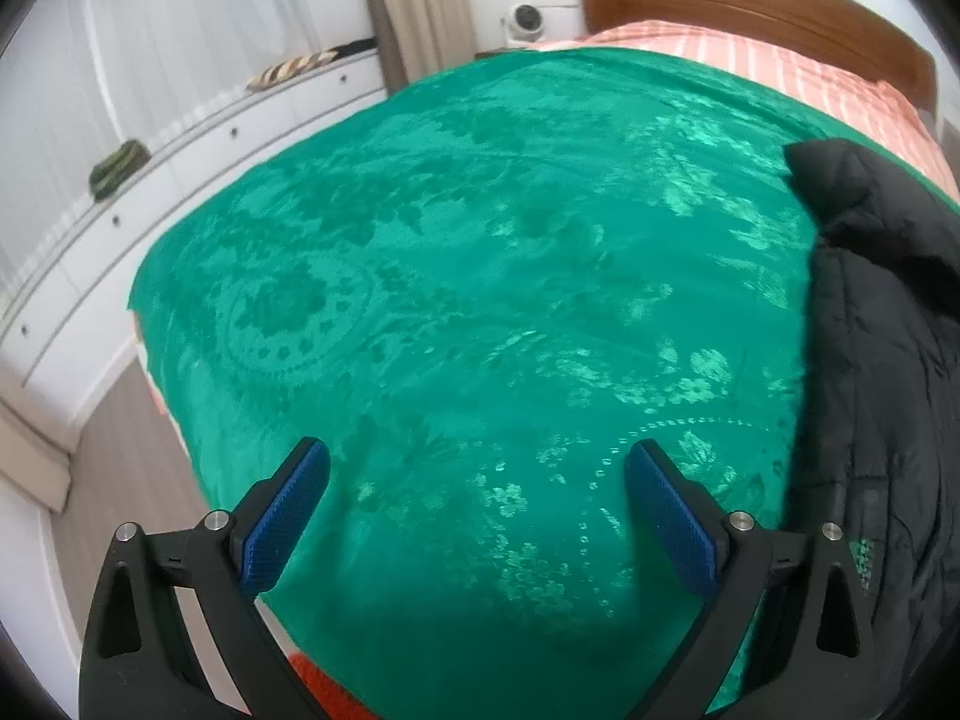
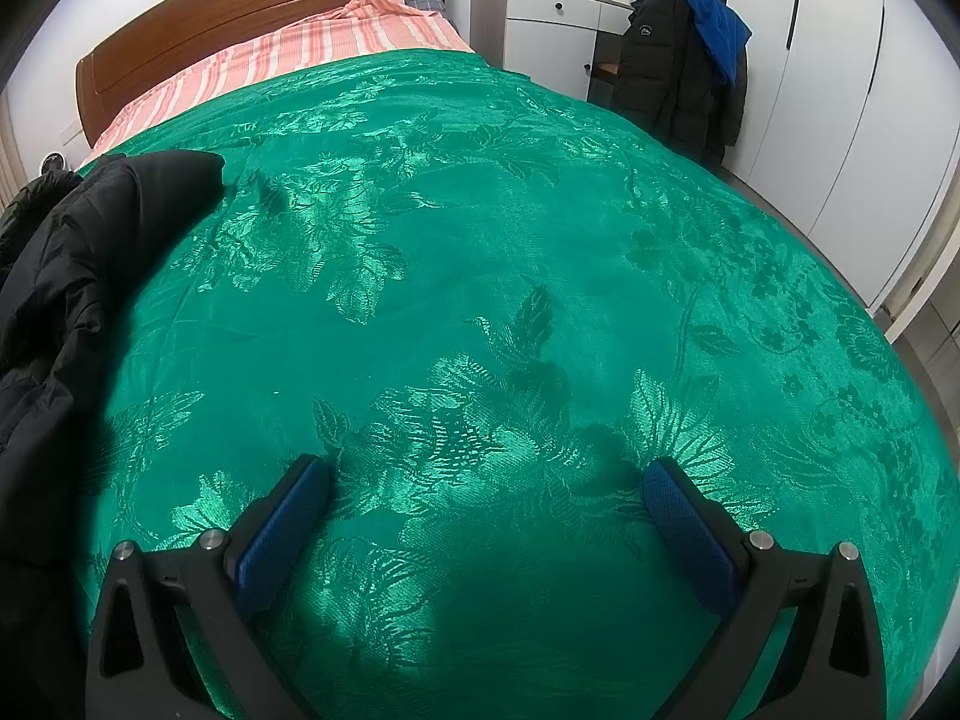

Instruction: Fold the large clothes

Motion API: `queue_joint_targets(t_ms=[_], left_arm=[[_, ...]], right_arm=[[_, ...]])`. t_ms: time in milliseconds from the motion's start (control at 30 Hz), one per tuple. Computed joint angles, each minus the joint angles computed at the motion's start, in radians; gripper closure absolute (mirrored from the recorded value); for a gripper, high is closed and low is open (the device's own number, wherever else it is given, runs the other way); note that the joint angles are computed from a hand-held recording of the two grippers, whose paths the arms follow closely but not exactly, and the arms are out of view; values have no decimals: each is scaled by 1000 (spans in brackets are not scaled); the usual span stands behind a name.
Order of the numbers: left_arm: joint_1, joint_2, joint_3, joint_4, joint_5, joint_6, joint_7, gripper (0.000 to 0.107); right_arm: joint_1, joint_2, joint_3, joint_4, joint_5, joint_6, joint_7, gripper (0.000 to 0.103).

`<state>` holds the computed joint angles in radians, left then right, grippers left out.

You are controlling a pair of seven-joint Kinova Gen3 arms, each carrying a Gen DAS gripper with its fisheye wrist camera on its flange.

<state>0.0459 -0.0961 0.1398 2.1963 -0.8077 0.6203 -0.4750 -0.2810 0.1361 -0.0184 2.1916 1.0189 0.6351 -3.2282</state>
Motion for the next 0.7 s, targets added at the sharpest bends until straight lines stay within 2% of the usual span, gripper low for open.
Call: queue_joint_targets(t_ms=[300, 500, 700], left_arm=[[11, 13, -1, -12, -4, 56, 31, 7], [-14, -7, -37, 0, 71, -7, -25, 7], [-33, -2, -29, -1, 90, -31, -73, 7]], right_arm=[[0, 0, 0, -1, -2, 1, 2, 0], [0, 0, 0, -2, -2, 1, 2, 0], [1, -1, 0, -1, -3, 2, 3, 0]])
